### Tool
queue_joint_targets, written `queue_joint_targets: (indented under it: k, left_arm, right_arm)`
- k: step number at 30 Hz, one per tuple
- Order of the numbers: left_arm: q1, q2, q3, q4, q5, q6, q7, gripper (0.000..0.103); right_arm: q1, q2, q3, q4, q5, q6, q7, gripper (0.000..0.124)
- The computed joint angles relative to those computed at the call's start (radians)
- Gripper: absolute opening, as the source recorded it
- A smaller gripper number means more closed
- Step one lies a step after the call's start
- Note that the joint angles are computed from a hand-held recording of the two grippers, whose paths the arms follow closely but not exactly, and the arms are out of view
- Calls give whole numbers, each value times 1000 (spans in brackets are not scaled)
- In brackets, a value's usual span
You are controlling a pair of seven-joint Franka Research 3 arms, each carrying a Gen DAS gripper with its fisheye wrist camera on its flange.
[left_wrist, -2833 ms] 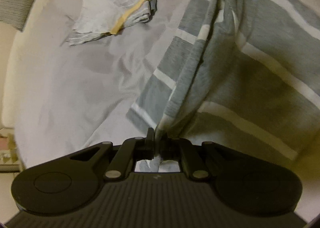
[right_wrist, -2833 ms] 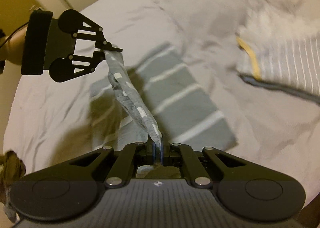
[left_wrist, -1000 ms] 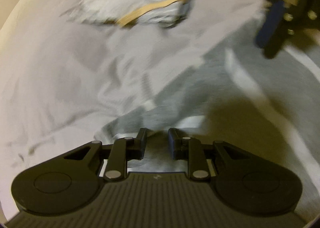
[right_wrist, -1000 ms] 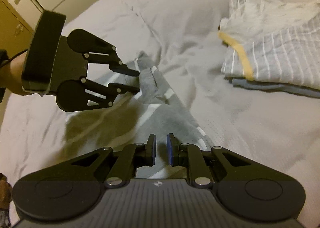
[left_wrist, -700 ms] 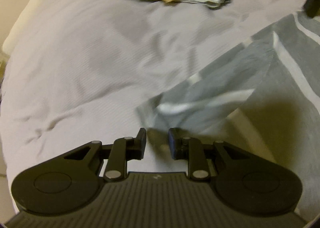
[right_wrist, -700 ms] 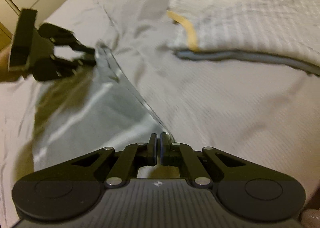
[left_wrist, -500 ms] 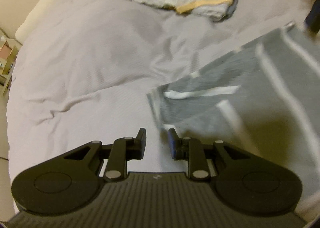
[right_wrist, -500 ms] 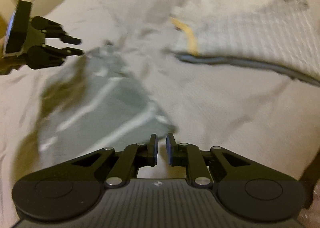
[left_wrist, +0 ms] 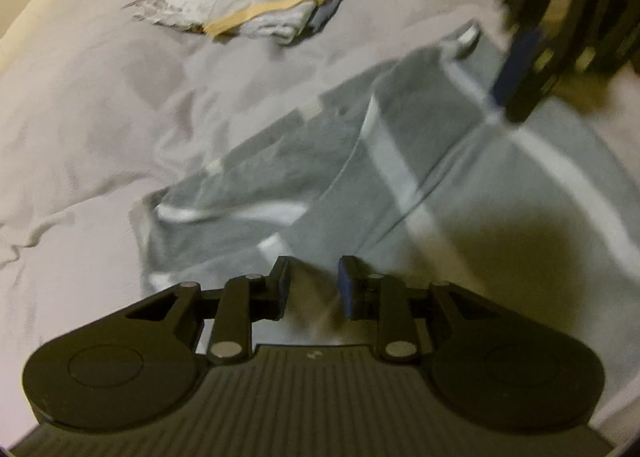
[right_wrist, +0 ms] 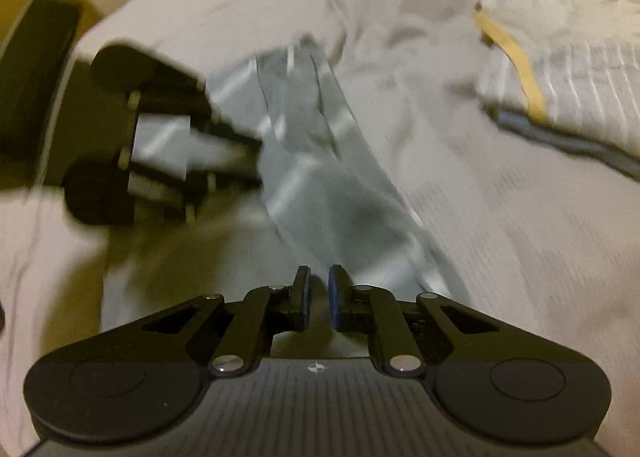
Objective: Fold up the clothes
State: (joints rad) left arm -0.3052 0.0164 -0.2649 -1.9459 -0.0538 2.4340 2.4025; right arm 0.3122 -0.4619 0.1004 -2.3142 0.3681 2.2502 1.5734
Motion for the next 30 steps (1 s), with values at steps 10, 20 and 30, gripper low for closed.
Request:
queue_joint_targets:
  k: [10,20,30]
  left_arm:
    - [-25,-278,41,-182,-63,-149,-118,23]
    - [-48,-454,87,-421,34,-72,-216,24]
    - [-102,-520,162,-490,10,73,-154,28]
  right_arm:
    - [60,-88,14,34,58,-75,-39,19]
    - [132,-127,105,-36,67,-114,92,19]
    - [105,-155,202,4,-105,-50,318,25]
